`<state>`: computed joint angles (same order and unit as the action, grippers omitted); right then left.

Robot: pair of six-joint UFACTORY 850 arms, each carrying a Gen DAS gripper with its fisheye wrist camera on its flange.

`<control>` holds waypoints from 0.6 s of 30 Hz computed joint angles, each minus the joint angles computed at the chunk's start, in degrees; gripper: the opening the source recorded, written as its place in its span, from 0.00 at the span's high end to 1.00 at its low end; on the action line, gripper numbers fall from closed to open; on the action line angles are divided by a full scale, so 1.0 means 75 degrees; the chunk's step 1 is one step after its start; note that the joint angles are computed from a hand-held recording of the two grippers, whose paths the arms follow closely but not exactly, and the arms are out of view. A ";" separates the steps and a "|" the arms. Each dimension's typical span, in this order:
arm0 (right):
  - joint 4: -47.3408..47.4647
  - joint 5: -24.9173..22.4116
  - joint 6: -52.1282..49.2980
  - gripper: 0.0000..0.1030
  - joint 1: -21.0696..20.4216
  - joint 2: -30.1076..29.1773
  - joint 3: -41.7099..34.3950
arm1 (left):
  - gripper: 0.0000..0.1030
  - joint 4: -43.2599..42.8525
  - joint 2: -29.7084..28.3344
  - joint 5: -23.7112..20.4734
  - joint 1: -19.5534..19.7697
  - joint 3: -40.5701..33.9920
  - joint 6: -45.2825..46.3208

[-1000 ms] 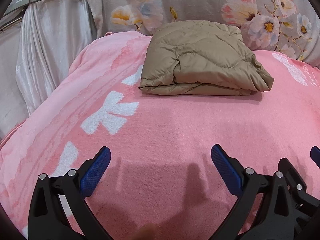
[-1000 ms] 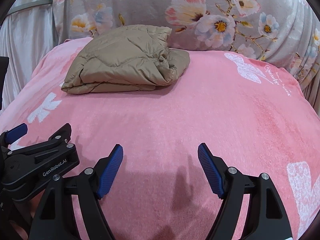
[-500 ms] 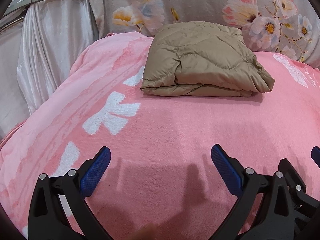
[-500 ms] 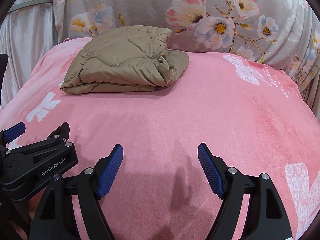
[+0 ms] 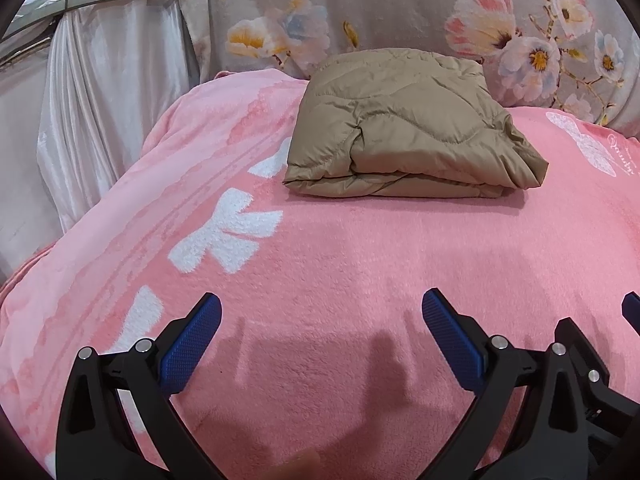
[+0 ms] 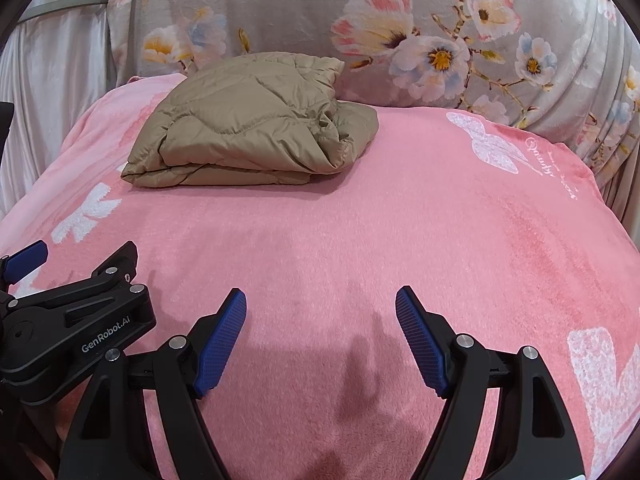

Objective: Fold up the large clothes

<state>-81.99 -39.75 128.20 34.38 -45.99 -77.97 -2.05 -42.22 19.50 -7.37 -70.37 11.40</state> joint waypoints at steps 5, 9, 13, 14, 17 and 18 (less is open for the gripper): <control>0.0022 -0.0003 -0.0018 0.27 0.0002 -0.0005 -0.0013 | 0.05 0.0042 0.0019 0.0059 0.0006 0.0034 -0.0044; 0.0004 -0.0003 -0.0005 0.27 0.0003 -0.0001 -0.0005 | 0.05 0.0006 0.0025 0.0065 0.0001 0.0042 -0.0020; 0.0014 -0.0003 -0.0015 0.27 0.0000 0.0001 -0.0006 | 0.05 0.0031 0.0023 0.0056 0.0006 0.0037 -0.0037; 0.0016 -0.0014 -0.0011 0.27 0.0008 -0.0009 -0.0017 | 0.05 0.0051 0.0025 0.0058 0.0008 0.0039 -0.0056; 0.0009 -0.0009 -0.0006 0.27 0.0003 -0.0003 -0.0009 | 0.05 0.0042 0.0032 0.0072 0.0007 0.0051 -0.0054; 0.0016 -0.0010 -0.0009 0.27 0.0007 -0.0007 -0.0015 | 0.05 0.0069 0.0033 0.0064 0.0009 0.0051 -0.0077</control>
